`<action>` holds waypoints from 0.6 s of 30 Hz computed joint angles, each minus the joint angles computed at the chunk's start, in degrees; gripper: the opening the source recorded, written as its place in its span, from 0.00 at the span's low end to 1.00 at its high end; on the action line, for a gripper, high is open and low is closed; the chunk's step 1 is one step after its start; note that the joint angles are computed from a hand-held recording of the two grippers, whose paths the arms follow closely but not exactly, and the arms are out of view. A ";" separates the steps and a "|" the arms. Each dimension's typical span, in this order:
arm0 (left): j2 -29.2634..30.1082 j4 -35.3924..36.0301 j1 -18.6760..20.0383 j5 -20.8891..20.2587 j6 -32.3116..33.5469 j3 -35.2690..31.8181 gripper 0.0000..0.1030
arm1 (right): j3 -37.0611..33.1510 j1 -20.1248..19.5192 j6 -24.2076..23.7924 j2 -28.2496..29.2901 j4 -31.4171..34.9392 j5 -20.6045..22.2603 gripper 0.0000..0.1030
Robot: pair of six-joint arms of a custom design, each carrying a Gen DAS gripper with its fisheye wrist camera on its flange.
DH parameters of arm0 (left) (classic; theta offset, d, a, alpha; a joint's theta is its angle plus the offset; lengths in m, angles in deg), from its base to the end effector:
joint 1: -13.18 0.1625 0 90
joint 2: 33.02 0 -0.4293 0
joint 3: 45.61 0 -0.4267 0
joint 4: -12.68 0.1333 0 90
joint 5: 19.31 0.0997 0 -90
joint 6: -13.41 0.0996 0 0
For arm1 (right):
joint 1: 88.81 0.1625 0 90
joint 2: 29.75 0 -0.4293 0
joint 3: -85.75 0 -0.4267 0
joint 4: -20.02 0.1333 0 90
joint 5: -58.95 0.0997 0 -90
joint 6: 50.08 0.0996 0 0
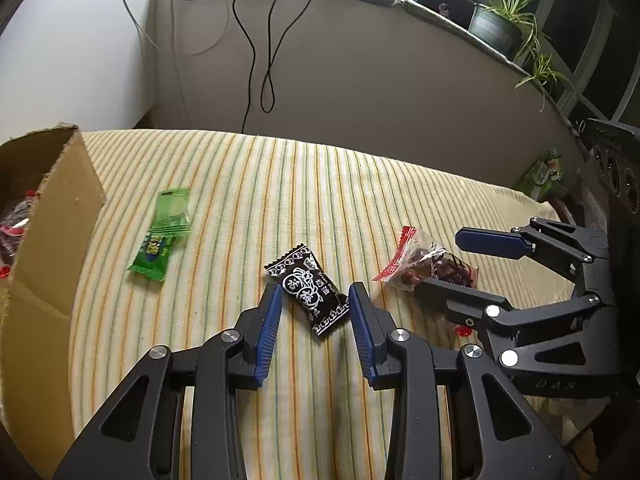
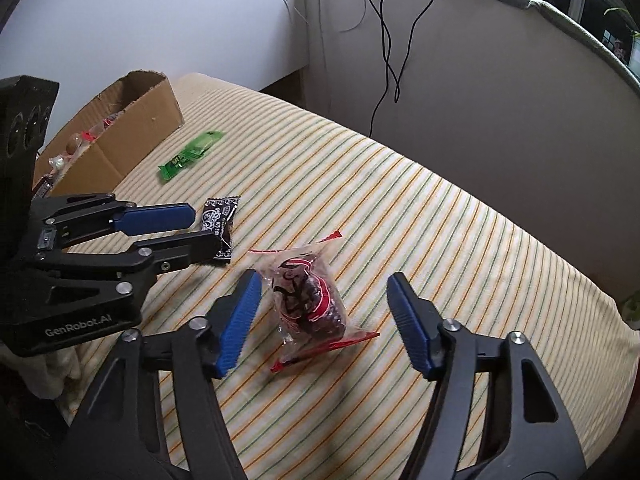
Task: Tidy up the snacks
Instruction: 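Grasp the black packet with the left gripper while the right grasps the other red chocolate bag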
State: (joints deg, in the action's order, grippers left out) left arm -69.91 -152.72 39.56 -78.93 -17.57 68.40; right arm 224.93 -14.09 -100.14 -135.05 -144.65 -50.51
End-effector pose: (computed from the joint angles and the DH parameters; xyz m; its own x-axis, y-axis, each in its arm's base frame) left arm -0.3982 -0.4025 -0.0846 -0.7779 0.4398 -0.4488 0.5774 0.7821 -0.2345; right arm -0.0030 -0.3908 0.3328 -0.7001 -0.2657 0.6628 -0.5253 0.8204 -0.2260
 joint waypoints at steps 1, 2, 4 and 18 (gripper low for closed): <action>0.30 0.29 0.03 0.16 0.06 -0.33 0.32 | -0.10 -0.09 -0.05 0.15 0.16 0.04 0.63; 0.61 0.60 -0.02 0.44 0.14 -0.61 0.32 | -0.20 -0.15 -0.06 0.34 0.23 0.00 0.63; 1.40 1.13 -0.20 1.22 0.55 -1.43 0.32 | -0.30 -0.21 -0.13 0.65 0.18 -0.11 0.63; 3.23 1.35 -1.03 4.58 3.29 -2.51 0.22 | -0.74 -0.83 0.26 2.16 -0.48 -1.61 0.34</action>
State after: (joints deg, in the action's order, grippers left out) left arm -66.68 -151.38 38.53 -74.35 -14.28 65.89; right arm 224.20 -14.92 -99.88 -132.89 -145.13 -52.12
